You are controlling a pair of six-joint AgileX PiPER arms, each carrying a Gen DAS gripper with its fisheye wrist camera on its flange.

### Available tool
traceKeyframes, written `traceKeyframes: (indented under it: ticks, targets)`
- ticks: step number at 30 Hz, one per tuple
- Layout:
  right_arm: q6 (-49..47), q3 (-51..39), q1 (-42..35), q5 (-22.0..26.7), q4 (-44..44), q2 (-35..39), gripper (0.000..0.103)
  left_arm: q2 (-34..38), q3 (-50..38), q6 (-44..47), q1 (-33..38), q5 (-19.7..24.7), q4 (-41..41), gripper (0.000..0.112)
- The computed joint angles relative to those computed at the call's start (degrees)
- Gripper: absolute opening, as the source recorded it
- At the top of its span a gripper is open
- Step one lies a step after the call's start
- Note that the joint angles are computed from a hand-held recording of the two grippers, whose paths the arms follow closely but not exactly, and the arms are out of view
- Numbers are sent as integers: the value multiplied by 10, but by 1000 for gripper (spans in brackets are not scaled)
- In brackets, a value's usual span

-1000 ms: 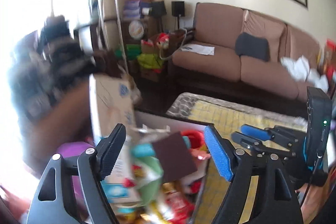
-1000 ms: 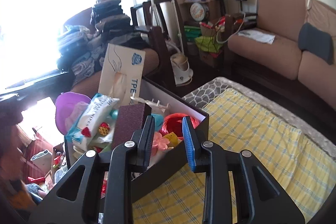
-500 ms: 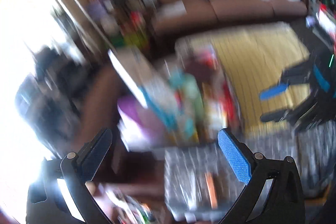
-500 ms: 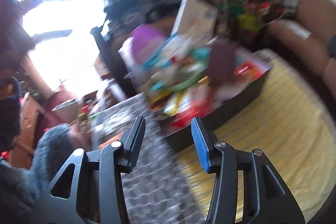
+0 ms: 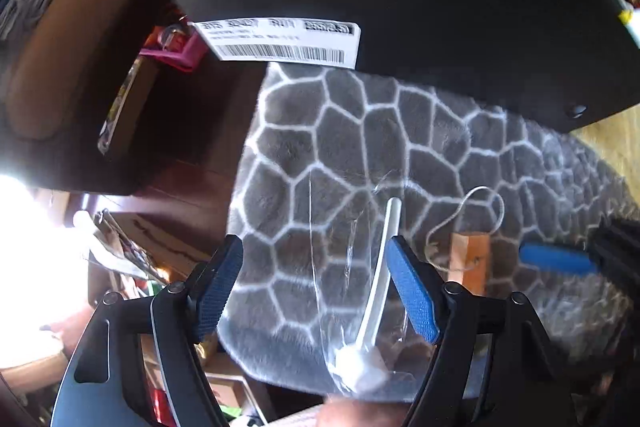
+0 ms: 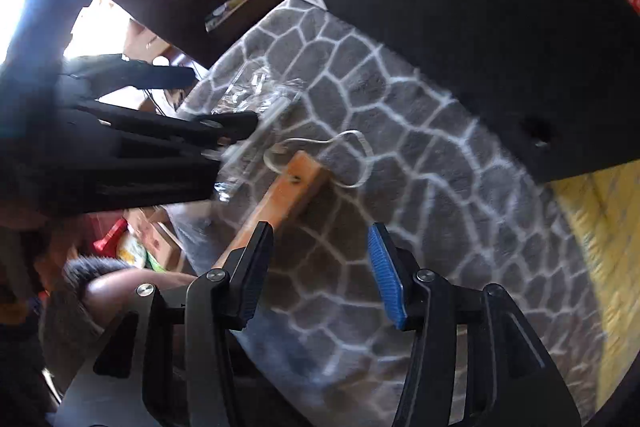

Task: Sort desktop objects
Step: 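Grasp the clear plastic stick from the rug with the left gripper while the right grasps the wooden stick, then carry the clear stick and wooden stick into the black box and release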

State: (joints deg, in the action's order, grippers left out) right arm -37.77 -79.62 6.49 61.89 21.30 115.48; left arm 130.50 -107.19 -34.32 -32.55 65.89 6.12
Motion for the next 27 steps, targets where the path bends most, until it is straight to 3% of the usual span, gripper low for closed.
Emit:
traceKeyframes:
  ticks: [4,6,7,8,9,10,11,14,17,23,27]
  targets:
    - [15,59,25,-61,14,-22,52,16,-12,5,-10,-12,17,85]
    - [33,104,52,-127,-5,-49,52,17,-13,9,-10,-17,14,83]
    - [46,121,66,-152,-22,-60,47,13,-8,16,-5,-26,2,78]
    - [37,138,71,-171,-17,-69,33,6,10,19,0,-44,-6,72]
    - [15,143,64,-167,11,-73,29,2,13,12,0,-45,-3,67]
    - [-8,145,54,-156,33,-72,27,-2,13,12,-1,-43,-2,43]
    - [-31,150,43,-153,48,-75,24,-8,14,17,0,-41,-3,10]
    - [-103,135,-25,-77,109,-60,19,-23,31,14,6,-46,-23,5]
    - [-141,128,-96,-49,117,-76,17,-48,49,-15,-5,-45,-4,2]
    - [-183,59,-207,11,148,-118,17,-136,33,-105,-58,-18,100,2]
    - [-213,17,-254,73,203,-151,17,-178,-37,-153,-106,12,189,2]
